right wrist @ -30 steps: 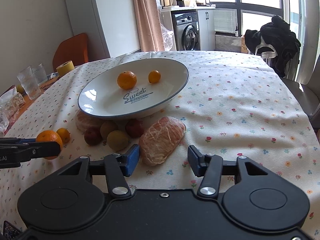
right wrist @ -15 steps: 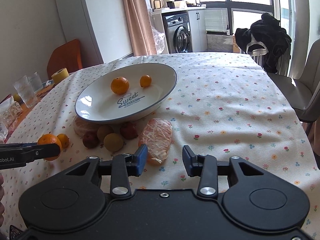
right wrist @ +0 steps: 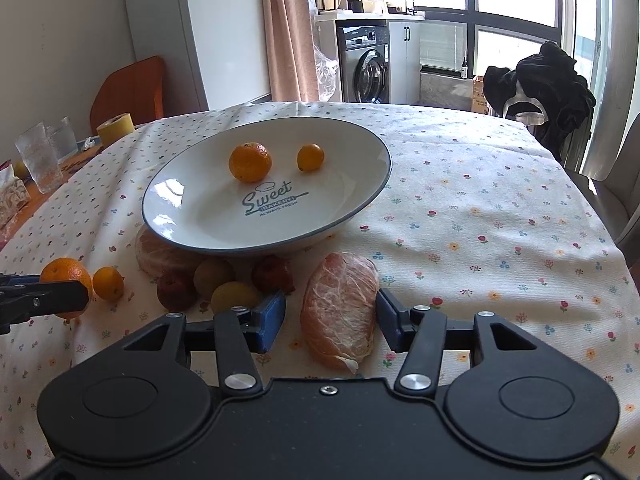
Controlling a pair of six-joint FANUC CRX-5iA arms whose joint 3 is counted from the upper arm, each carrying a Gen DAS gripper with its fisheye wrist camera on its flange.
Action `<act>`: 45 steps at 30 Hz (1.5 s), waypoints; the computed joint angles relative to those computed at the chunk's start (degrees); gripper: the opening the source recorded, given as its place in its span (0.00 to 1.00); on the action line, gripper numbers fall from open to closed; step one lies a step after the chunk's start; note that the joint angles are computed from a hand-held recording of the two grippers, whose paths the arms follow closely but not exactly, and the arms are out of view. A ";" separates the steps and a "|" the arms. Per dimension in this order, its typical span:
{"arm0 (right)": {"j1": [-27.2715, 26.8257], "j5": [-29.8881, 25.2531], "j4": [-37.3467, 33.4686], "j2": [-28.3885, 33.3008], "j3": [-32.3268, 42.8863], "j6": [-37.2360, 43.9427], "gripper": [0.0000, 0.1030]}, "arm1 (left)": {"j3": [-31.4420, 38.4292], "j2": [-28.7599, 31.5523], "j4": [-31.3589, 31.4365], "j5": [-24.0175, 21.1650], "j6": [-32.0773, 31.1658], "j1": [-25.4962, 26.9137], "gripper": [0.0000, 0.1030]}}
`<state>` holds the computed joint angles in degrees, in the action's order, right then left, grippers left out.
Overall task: Organize fruits
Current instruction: 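Grasp the plastic-wrapped peeled fruit with the right tool while the left tool holds the orange, then carry both fruits to the bowl and open the left tool to drop the orange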
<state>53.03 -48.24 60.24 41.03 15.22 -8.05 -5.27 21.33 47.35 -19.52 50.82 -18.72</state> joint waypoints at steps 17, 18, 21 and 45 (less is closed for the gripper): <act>-0.69 3.59 4.43 -4.31 -6.66 -5.70 0.22 | -1.38 -0.58 3.62 0.94 -3.18 -1.04 0.40; -0.69 3.84 4.41 -4.54 -6.91 -5.74 0.22 | -1.43 -0.63 3.70 0.98 -3.33 -1.12 0.40; -0.67 4.24 5.41 -5.28 -8.08 -7.19 0.21 | -1.19 -0.62 3.05 0.84 -2.91 -1.30 0.40; -2.22 5.47 15.72 -7.57 -10.22 -11.22 0.19 | 7.56 3.61 -0.06 1.17 -2.43 -3.45 0.40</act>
<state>50.81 -42.77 75.96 33.46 5.00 -19.28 2.29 24.94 47.29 -18.35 48.39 -22.16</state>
